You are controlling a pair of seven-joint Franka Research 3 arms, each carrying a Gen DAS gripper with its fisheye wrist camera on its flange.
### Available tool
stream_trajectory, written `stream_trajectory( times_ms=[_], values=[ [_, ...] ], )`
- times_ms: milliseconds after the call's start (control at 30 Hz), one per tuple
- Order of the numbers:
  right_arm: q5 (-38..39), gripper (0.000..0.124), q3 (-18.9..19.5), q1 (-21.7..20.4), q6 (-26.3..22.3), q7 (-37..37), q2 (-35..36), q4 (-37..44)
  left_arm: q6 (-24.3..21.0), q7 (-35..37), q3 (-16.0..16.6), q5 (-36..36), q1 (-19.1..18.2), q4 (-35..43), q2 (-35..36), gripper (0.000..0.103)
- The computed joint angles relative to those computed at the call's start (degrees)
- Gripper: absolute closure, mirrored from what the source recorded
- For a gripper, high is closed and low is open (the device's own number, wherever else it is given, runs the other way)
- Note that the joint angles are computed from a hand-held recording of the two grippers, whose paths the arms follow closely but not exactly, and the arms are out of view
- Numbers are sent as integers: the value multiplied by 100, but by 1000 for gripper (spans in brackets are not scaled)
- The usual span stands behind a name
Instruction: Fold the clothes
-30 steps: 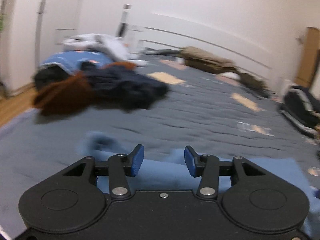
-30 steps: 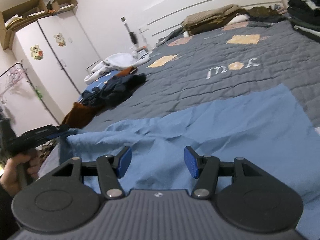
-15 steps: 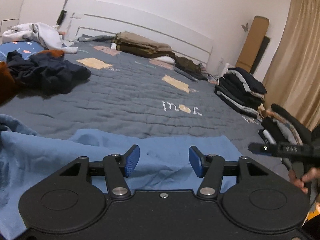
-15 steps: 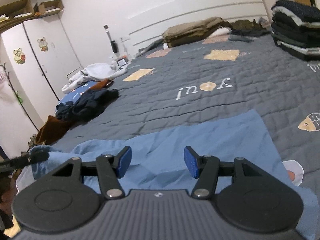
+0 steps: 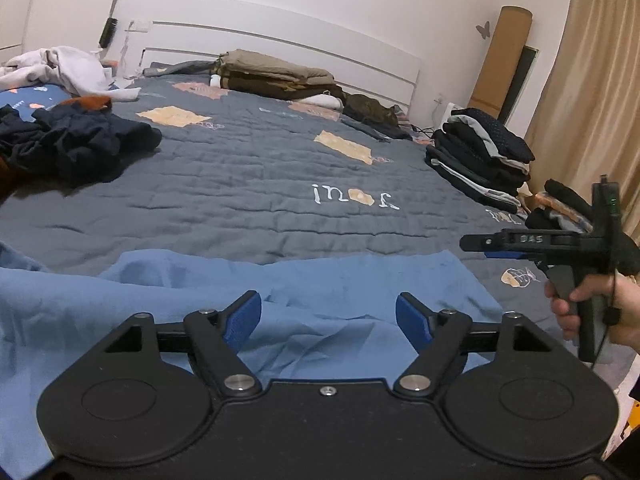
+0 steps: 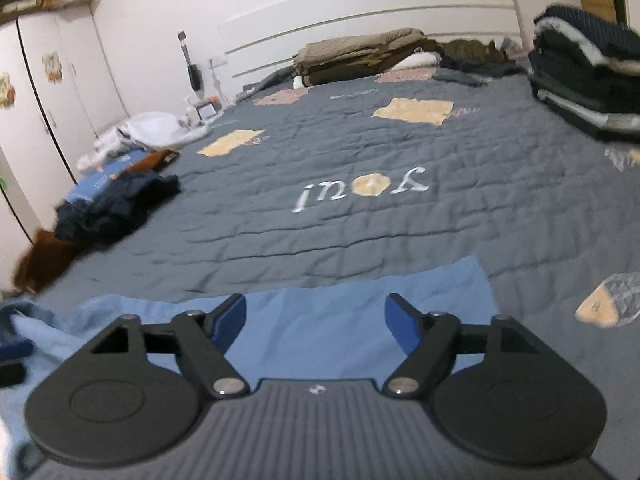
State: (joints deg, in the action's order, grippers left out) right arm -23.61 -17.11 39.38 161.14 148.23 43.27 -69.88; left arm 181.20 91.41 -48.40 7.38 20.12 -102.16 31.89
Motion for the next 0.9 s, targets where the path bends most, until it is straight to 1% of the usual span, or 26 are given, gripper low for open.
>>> stream_trajectory(
  times_ms=[67,167,267,300,400,467,600,667,767,900],
  values=[
    [-22,40,17,-60,-178,-163,55,98,-1,-20,49,5,-67,25,4,27],
    [-16,35,113,-206,-416,-429,84,170,54,-51,210,52,-234,43,-6,27],
    [-91,33,25,-237,-590,-322,81,121,95,-139,451,123,-475,80,-38,27],
    [-111,33,-10,-250,-607,-211,82,92,79,-143,443,143,-491,99,-20,27],
    [-173,33,-92,-303,-670,115,92,23,3,-92,283,152,-428,164,85,27],
    [-145,33,-23,-443,-707,140,139,66,-18,-49,251,152,-445,190,124,27],
    [-54,33,75,-677,-852,64,312,309,-63,14,356,145,-595,277,160,27],
    [78,33,233,-855,-868,-146,443,513,-75,13,412,103,-668,305,175,27],
    [348,33,486,-1088,-1118,-691,745,1034,-102,8,500,41,-769,376,201,27],
    [819,33,804,-1361,-1486,-1459,1275,1924,-148,-7,633,-35,-911,468,229,27]
  ],
)
